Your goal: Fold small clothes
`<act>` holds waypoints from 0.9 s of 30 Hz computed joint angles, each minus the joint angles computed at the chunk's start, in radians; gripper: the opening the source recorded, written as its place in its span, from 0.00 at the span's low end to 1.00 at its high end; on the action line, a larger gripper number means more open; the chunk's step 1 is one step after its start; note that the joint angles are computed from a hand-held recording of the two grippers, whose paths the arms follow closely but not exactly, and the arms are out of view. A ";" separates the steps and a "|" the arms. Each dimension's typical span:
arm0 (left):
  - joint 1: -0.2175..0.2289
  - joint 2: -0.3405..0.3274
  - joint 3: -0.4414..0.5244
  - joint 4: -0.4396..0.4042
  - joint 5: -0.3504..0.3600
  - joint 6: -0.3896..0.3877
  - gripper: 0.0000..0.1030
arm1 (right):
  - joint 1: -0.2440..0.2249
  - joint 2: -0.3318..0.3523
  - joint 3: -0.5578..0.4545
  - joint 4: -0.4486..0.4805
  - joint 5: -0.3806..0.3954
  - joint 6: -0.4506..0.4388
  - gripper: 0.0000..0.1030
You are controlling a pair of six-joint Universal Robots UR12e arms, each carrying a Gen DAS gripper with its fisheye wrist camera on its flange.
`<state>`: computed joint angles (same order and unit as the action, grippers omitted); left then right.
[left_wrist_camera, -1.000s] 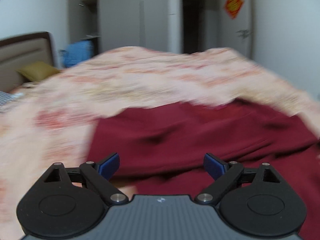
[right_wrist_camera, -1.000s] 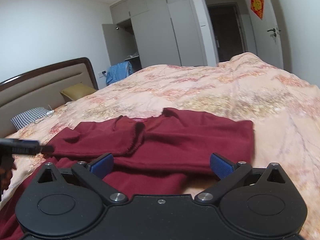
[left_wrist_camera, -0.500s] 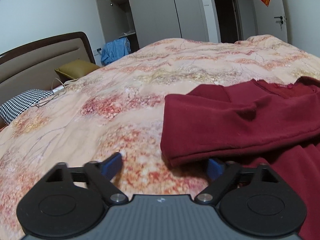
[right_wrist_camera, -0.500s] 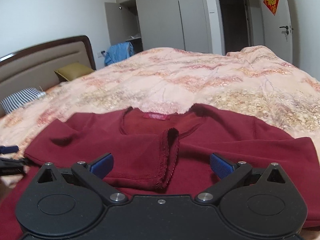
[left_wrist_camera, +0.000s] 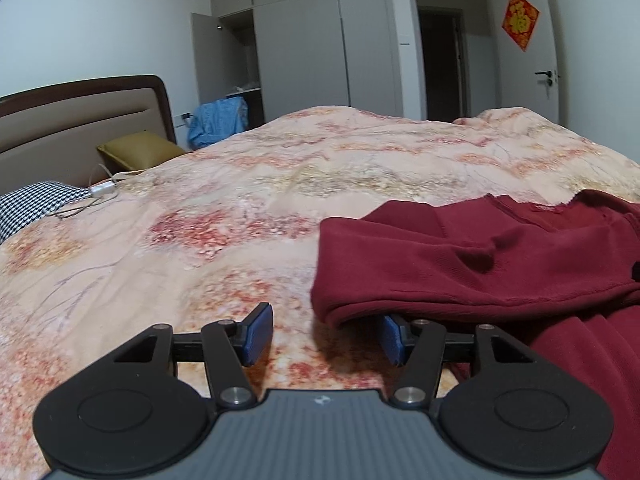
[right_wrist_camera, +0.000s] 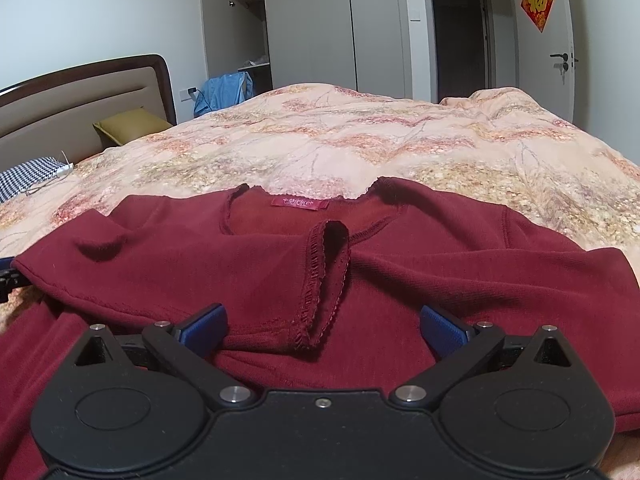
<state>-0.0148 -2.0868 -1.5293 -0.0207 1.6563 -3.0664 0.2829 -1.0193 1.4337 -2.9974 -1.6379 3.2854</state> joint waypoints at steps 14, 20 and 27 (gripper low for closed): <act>-0.002 -0.009 0.038 -0.102 0.033 0.010 0.09 | 0.004 0.003 0.008 -0.022 -0.011 -0.018 1.00; 0.022 0.018 0.014 -0.136 -0.060 -0.002 0.25 | 0.004 0.004 0.012 -0.034 -0.009 -0.014 1.00; 0.030 0.065 -0.047 -0.080 -0.120 0.028 0.80 | 0.004 0.006 0.023 -0.066 -0.006 -0.007 1.00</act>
